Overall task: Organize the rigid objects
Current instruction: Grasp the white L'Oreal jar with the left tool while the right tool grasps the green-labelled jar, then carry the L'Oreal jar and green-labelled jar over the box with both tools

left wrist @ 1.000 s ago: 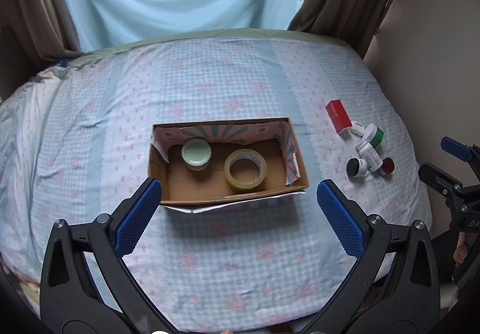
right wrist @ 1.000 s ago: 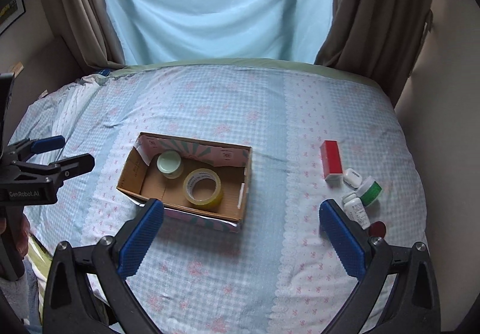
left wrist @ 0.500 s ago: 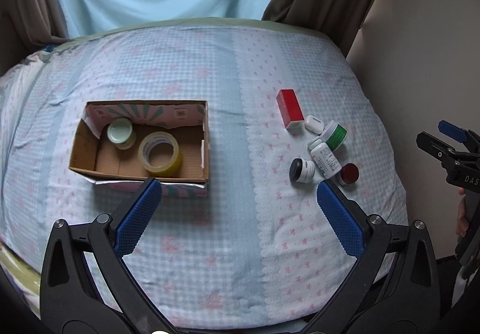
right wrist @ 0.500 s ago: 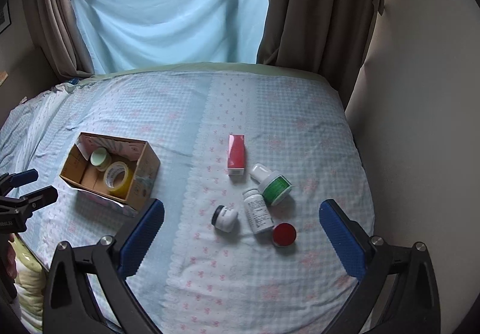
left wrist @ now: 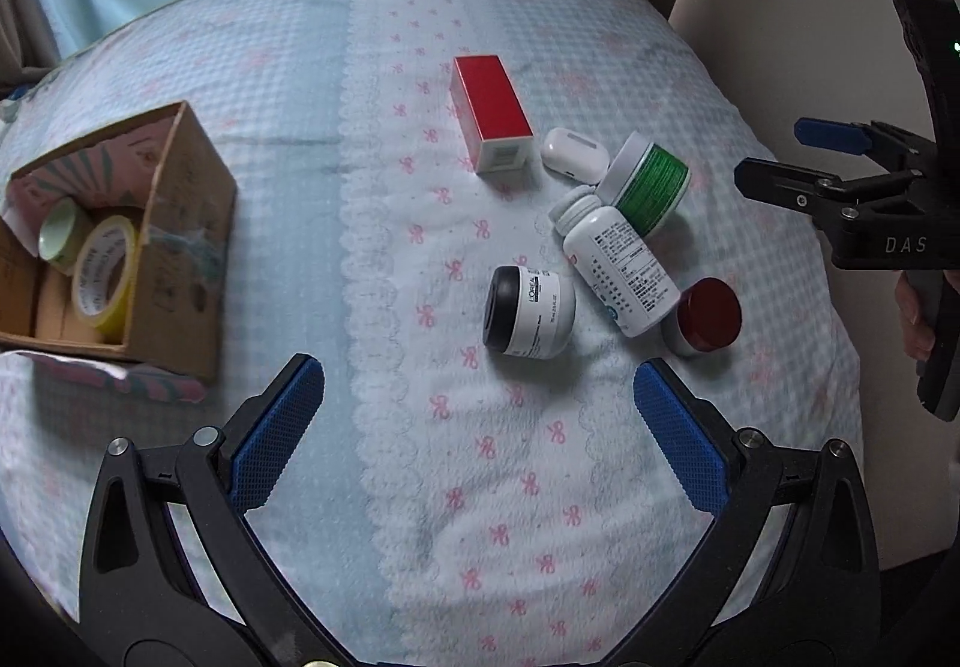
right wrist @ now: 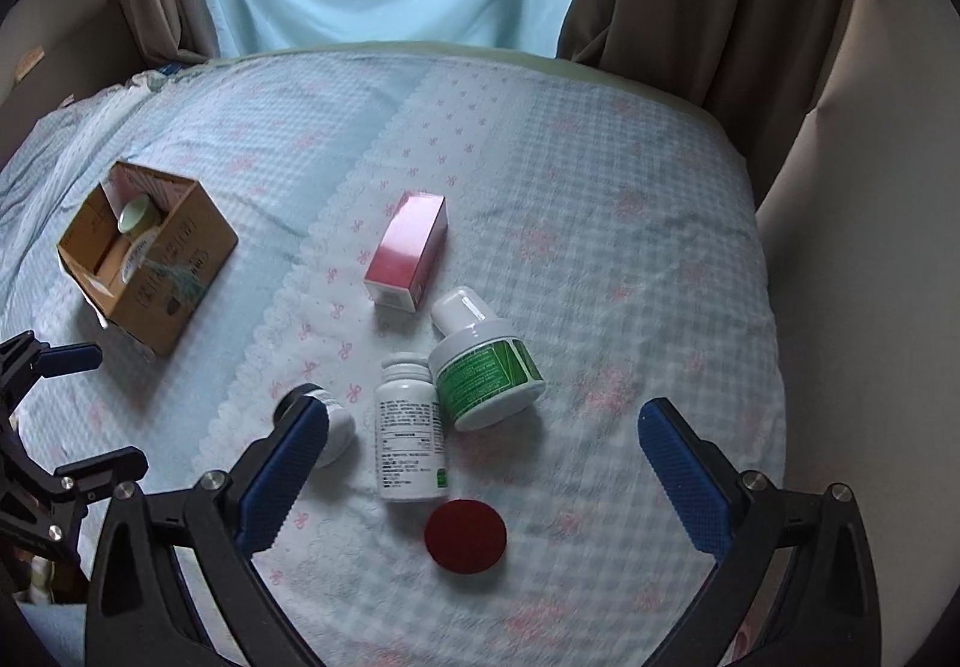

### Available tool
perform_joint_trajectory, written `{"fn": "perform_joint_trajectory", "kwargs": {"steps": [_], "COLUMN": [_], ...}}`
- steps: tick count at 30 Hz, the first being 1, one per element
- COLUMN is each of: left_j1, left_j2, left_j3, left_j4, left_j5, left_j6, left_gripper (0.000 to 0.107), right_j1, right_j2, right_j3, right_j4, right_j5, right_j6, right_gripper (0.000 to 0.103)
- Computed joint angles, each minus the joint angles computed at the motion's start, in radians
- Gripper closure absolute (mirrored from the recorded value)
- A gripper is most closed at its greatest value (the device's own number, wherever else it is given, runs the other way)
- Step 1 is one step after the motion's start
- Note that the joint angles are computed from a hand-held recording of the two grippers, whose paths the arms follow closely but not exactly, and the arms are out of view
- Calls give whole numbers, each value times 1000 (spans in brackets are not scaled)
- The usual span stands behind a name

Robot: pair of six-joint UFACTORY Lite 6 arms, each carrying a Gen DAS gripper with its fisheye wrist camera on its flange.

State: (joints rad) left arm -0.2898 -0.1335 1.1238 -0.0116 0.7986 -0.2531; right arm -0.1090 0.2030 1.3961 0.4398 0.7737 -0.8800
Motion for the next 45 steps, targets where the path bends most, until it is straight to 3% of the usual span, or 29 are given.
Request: {"fn": "perform_joint_trajectory", "kwargs": {"steps": [5,10,13,19,21,25,26,45], "left_j1": [-78,-127,-121,-111,-113,-105,-101,-63], "left_j2": [169,330,385,433,437,454,451,365], "left_j3": [-64,-27,-5,29,35,47,44,0], "left_j4": [83,266,254,200,202,188,169,64], "left_j5": [-200,-289,-319,-341,-344,-352,-362,-337], "left_j6": [-129,-292,-289,-268,-273,-252,-232,-136], "left_gripper": [4,5,10,27,38,53,59,60], "right_j1": [-12,2,11,23,25,32,38,45], "right_j2": [185,311,352,429,448,467,458,363], "right_j3": [9,45,59,121,138,153,139,35], "right_j4": [101,149,177,181,184,183,184,183], "right_j5": [-108,-186,-208,-190,-174,-137,-155,-229], "right_j6": [-199,-330,-398,-441,-446,-451,-455,-387], "right_gripper": [0,0,0,8,13,36,36,36]}}
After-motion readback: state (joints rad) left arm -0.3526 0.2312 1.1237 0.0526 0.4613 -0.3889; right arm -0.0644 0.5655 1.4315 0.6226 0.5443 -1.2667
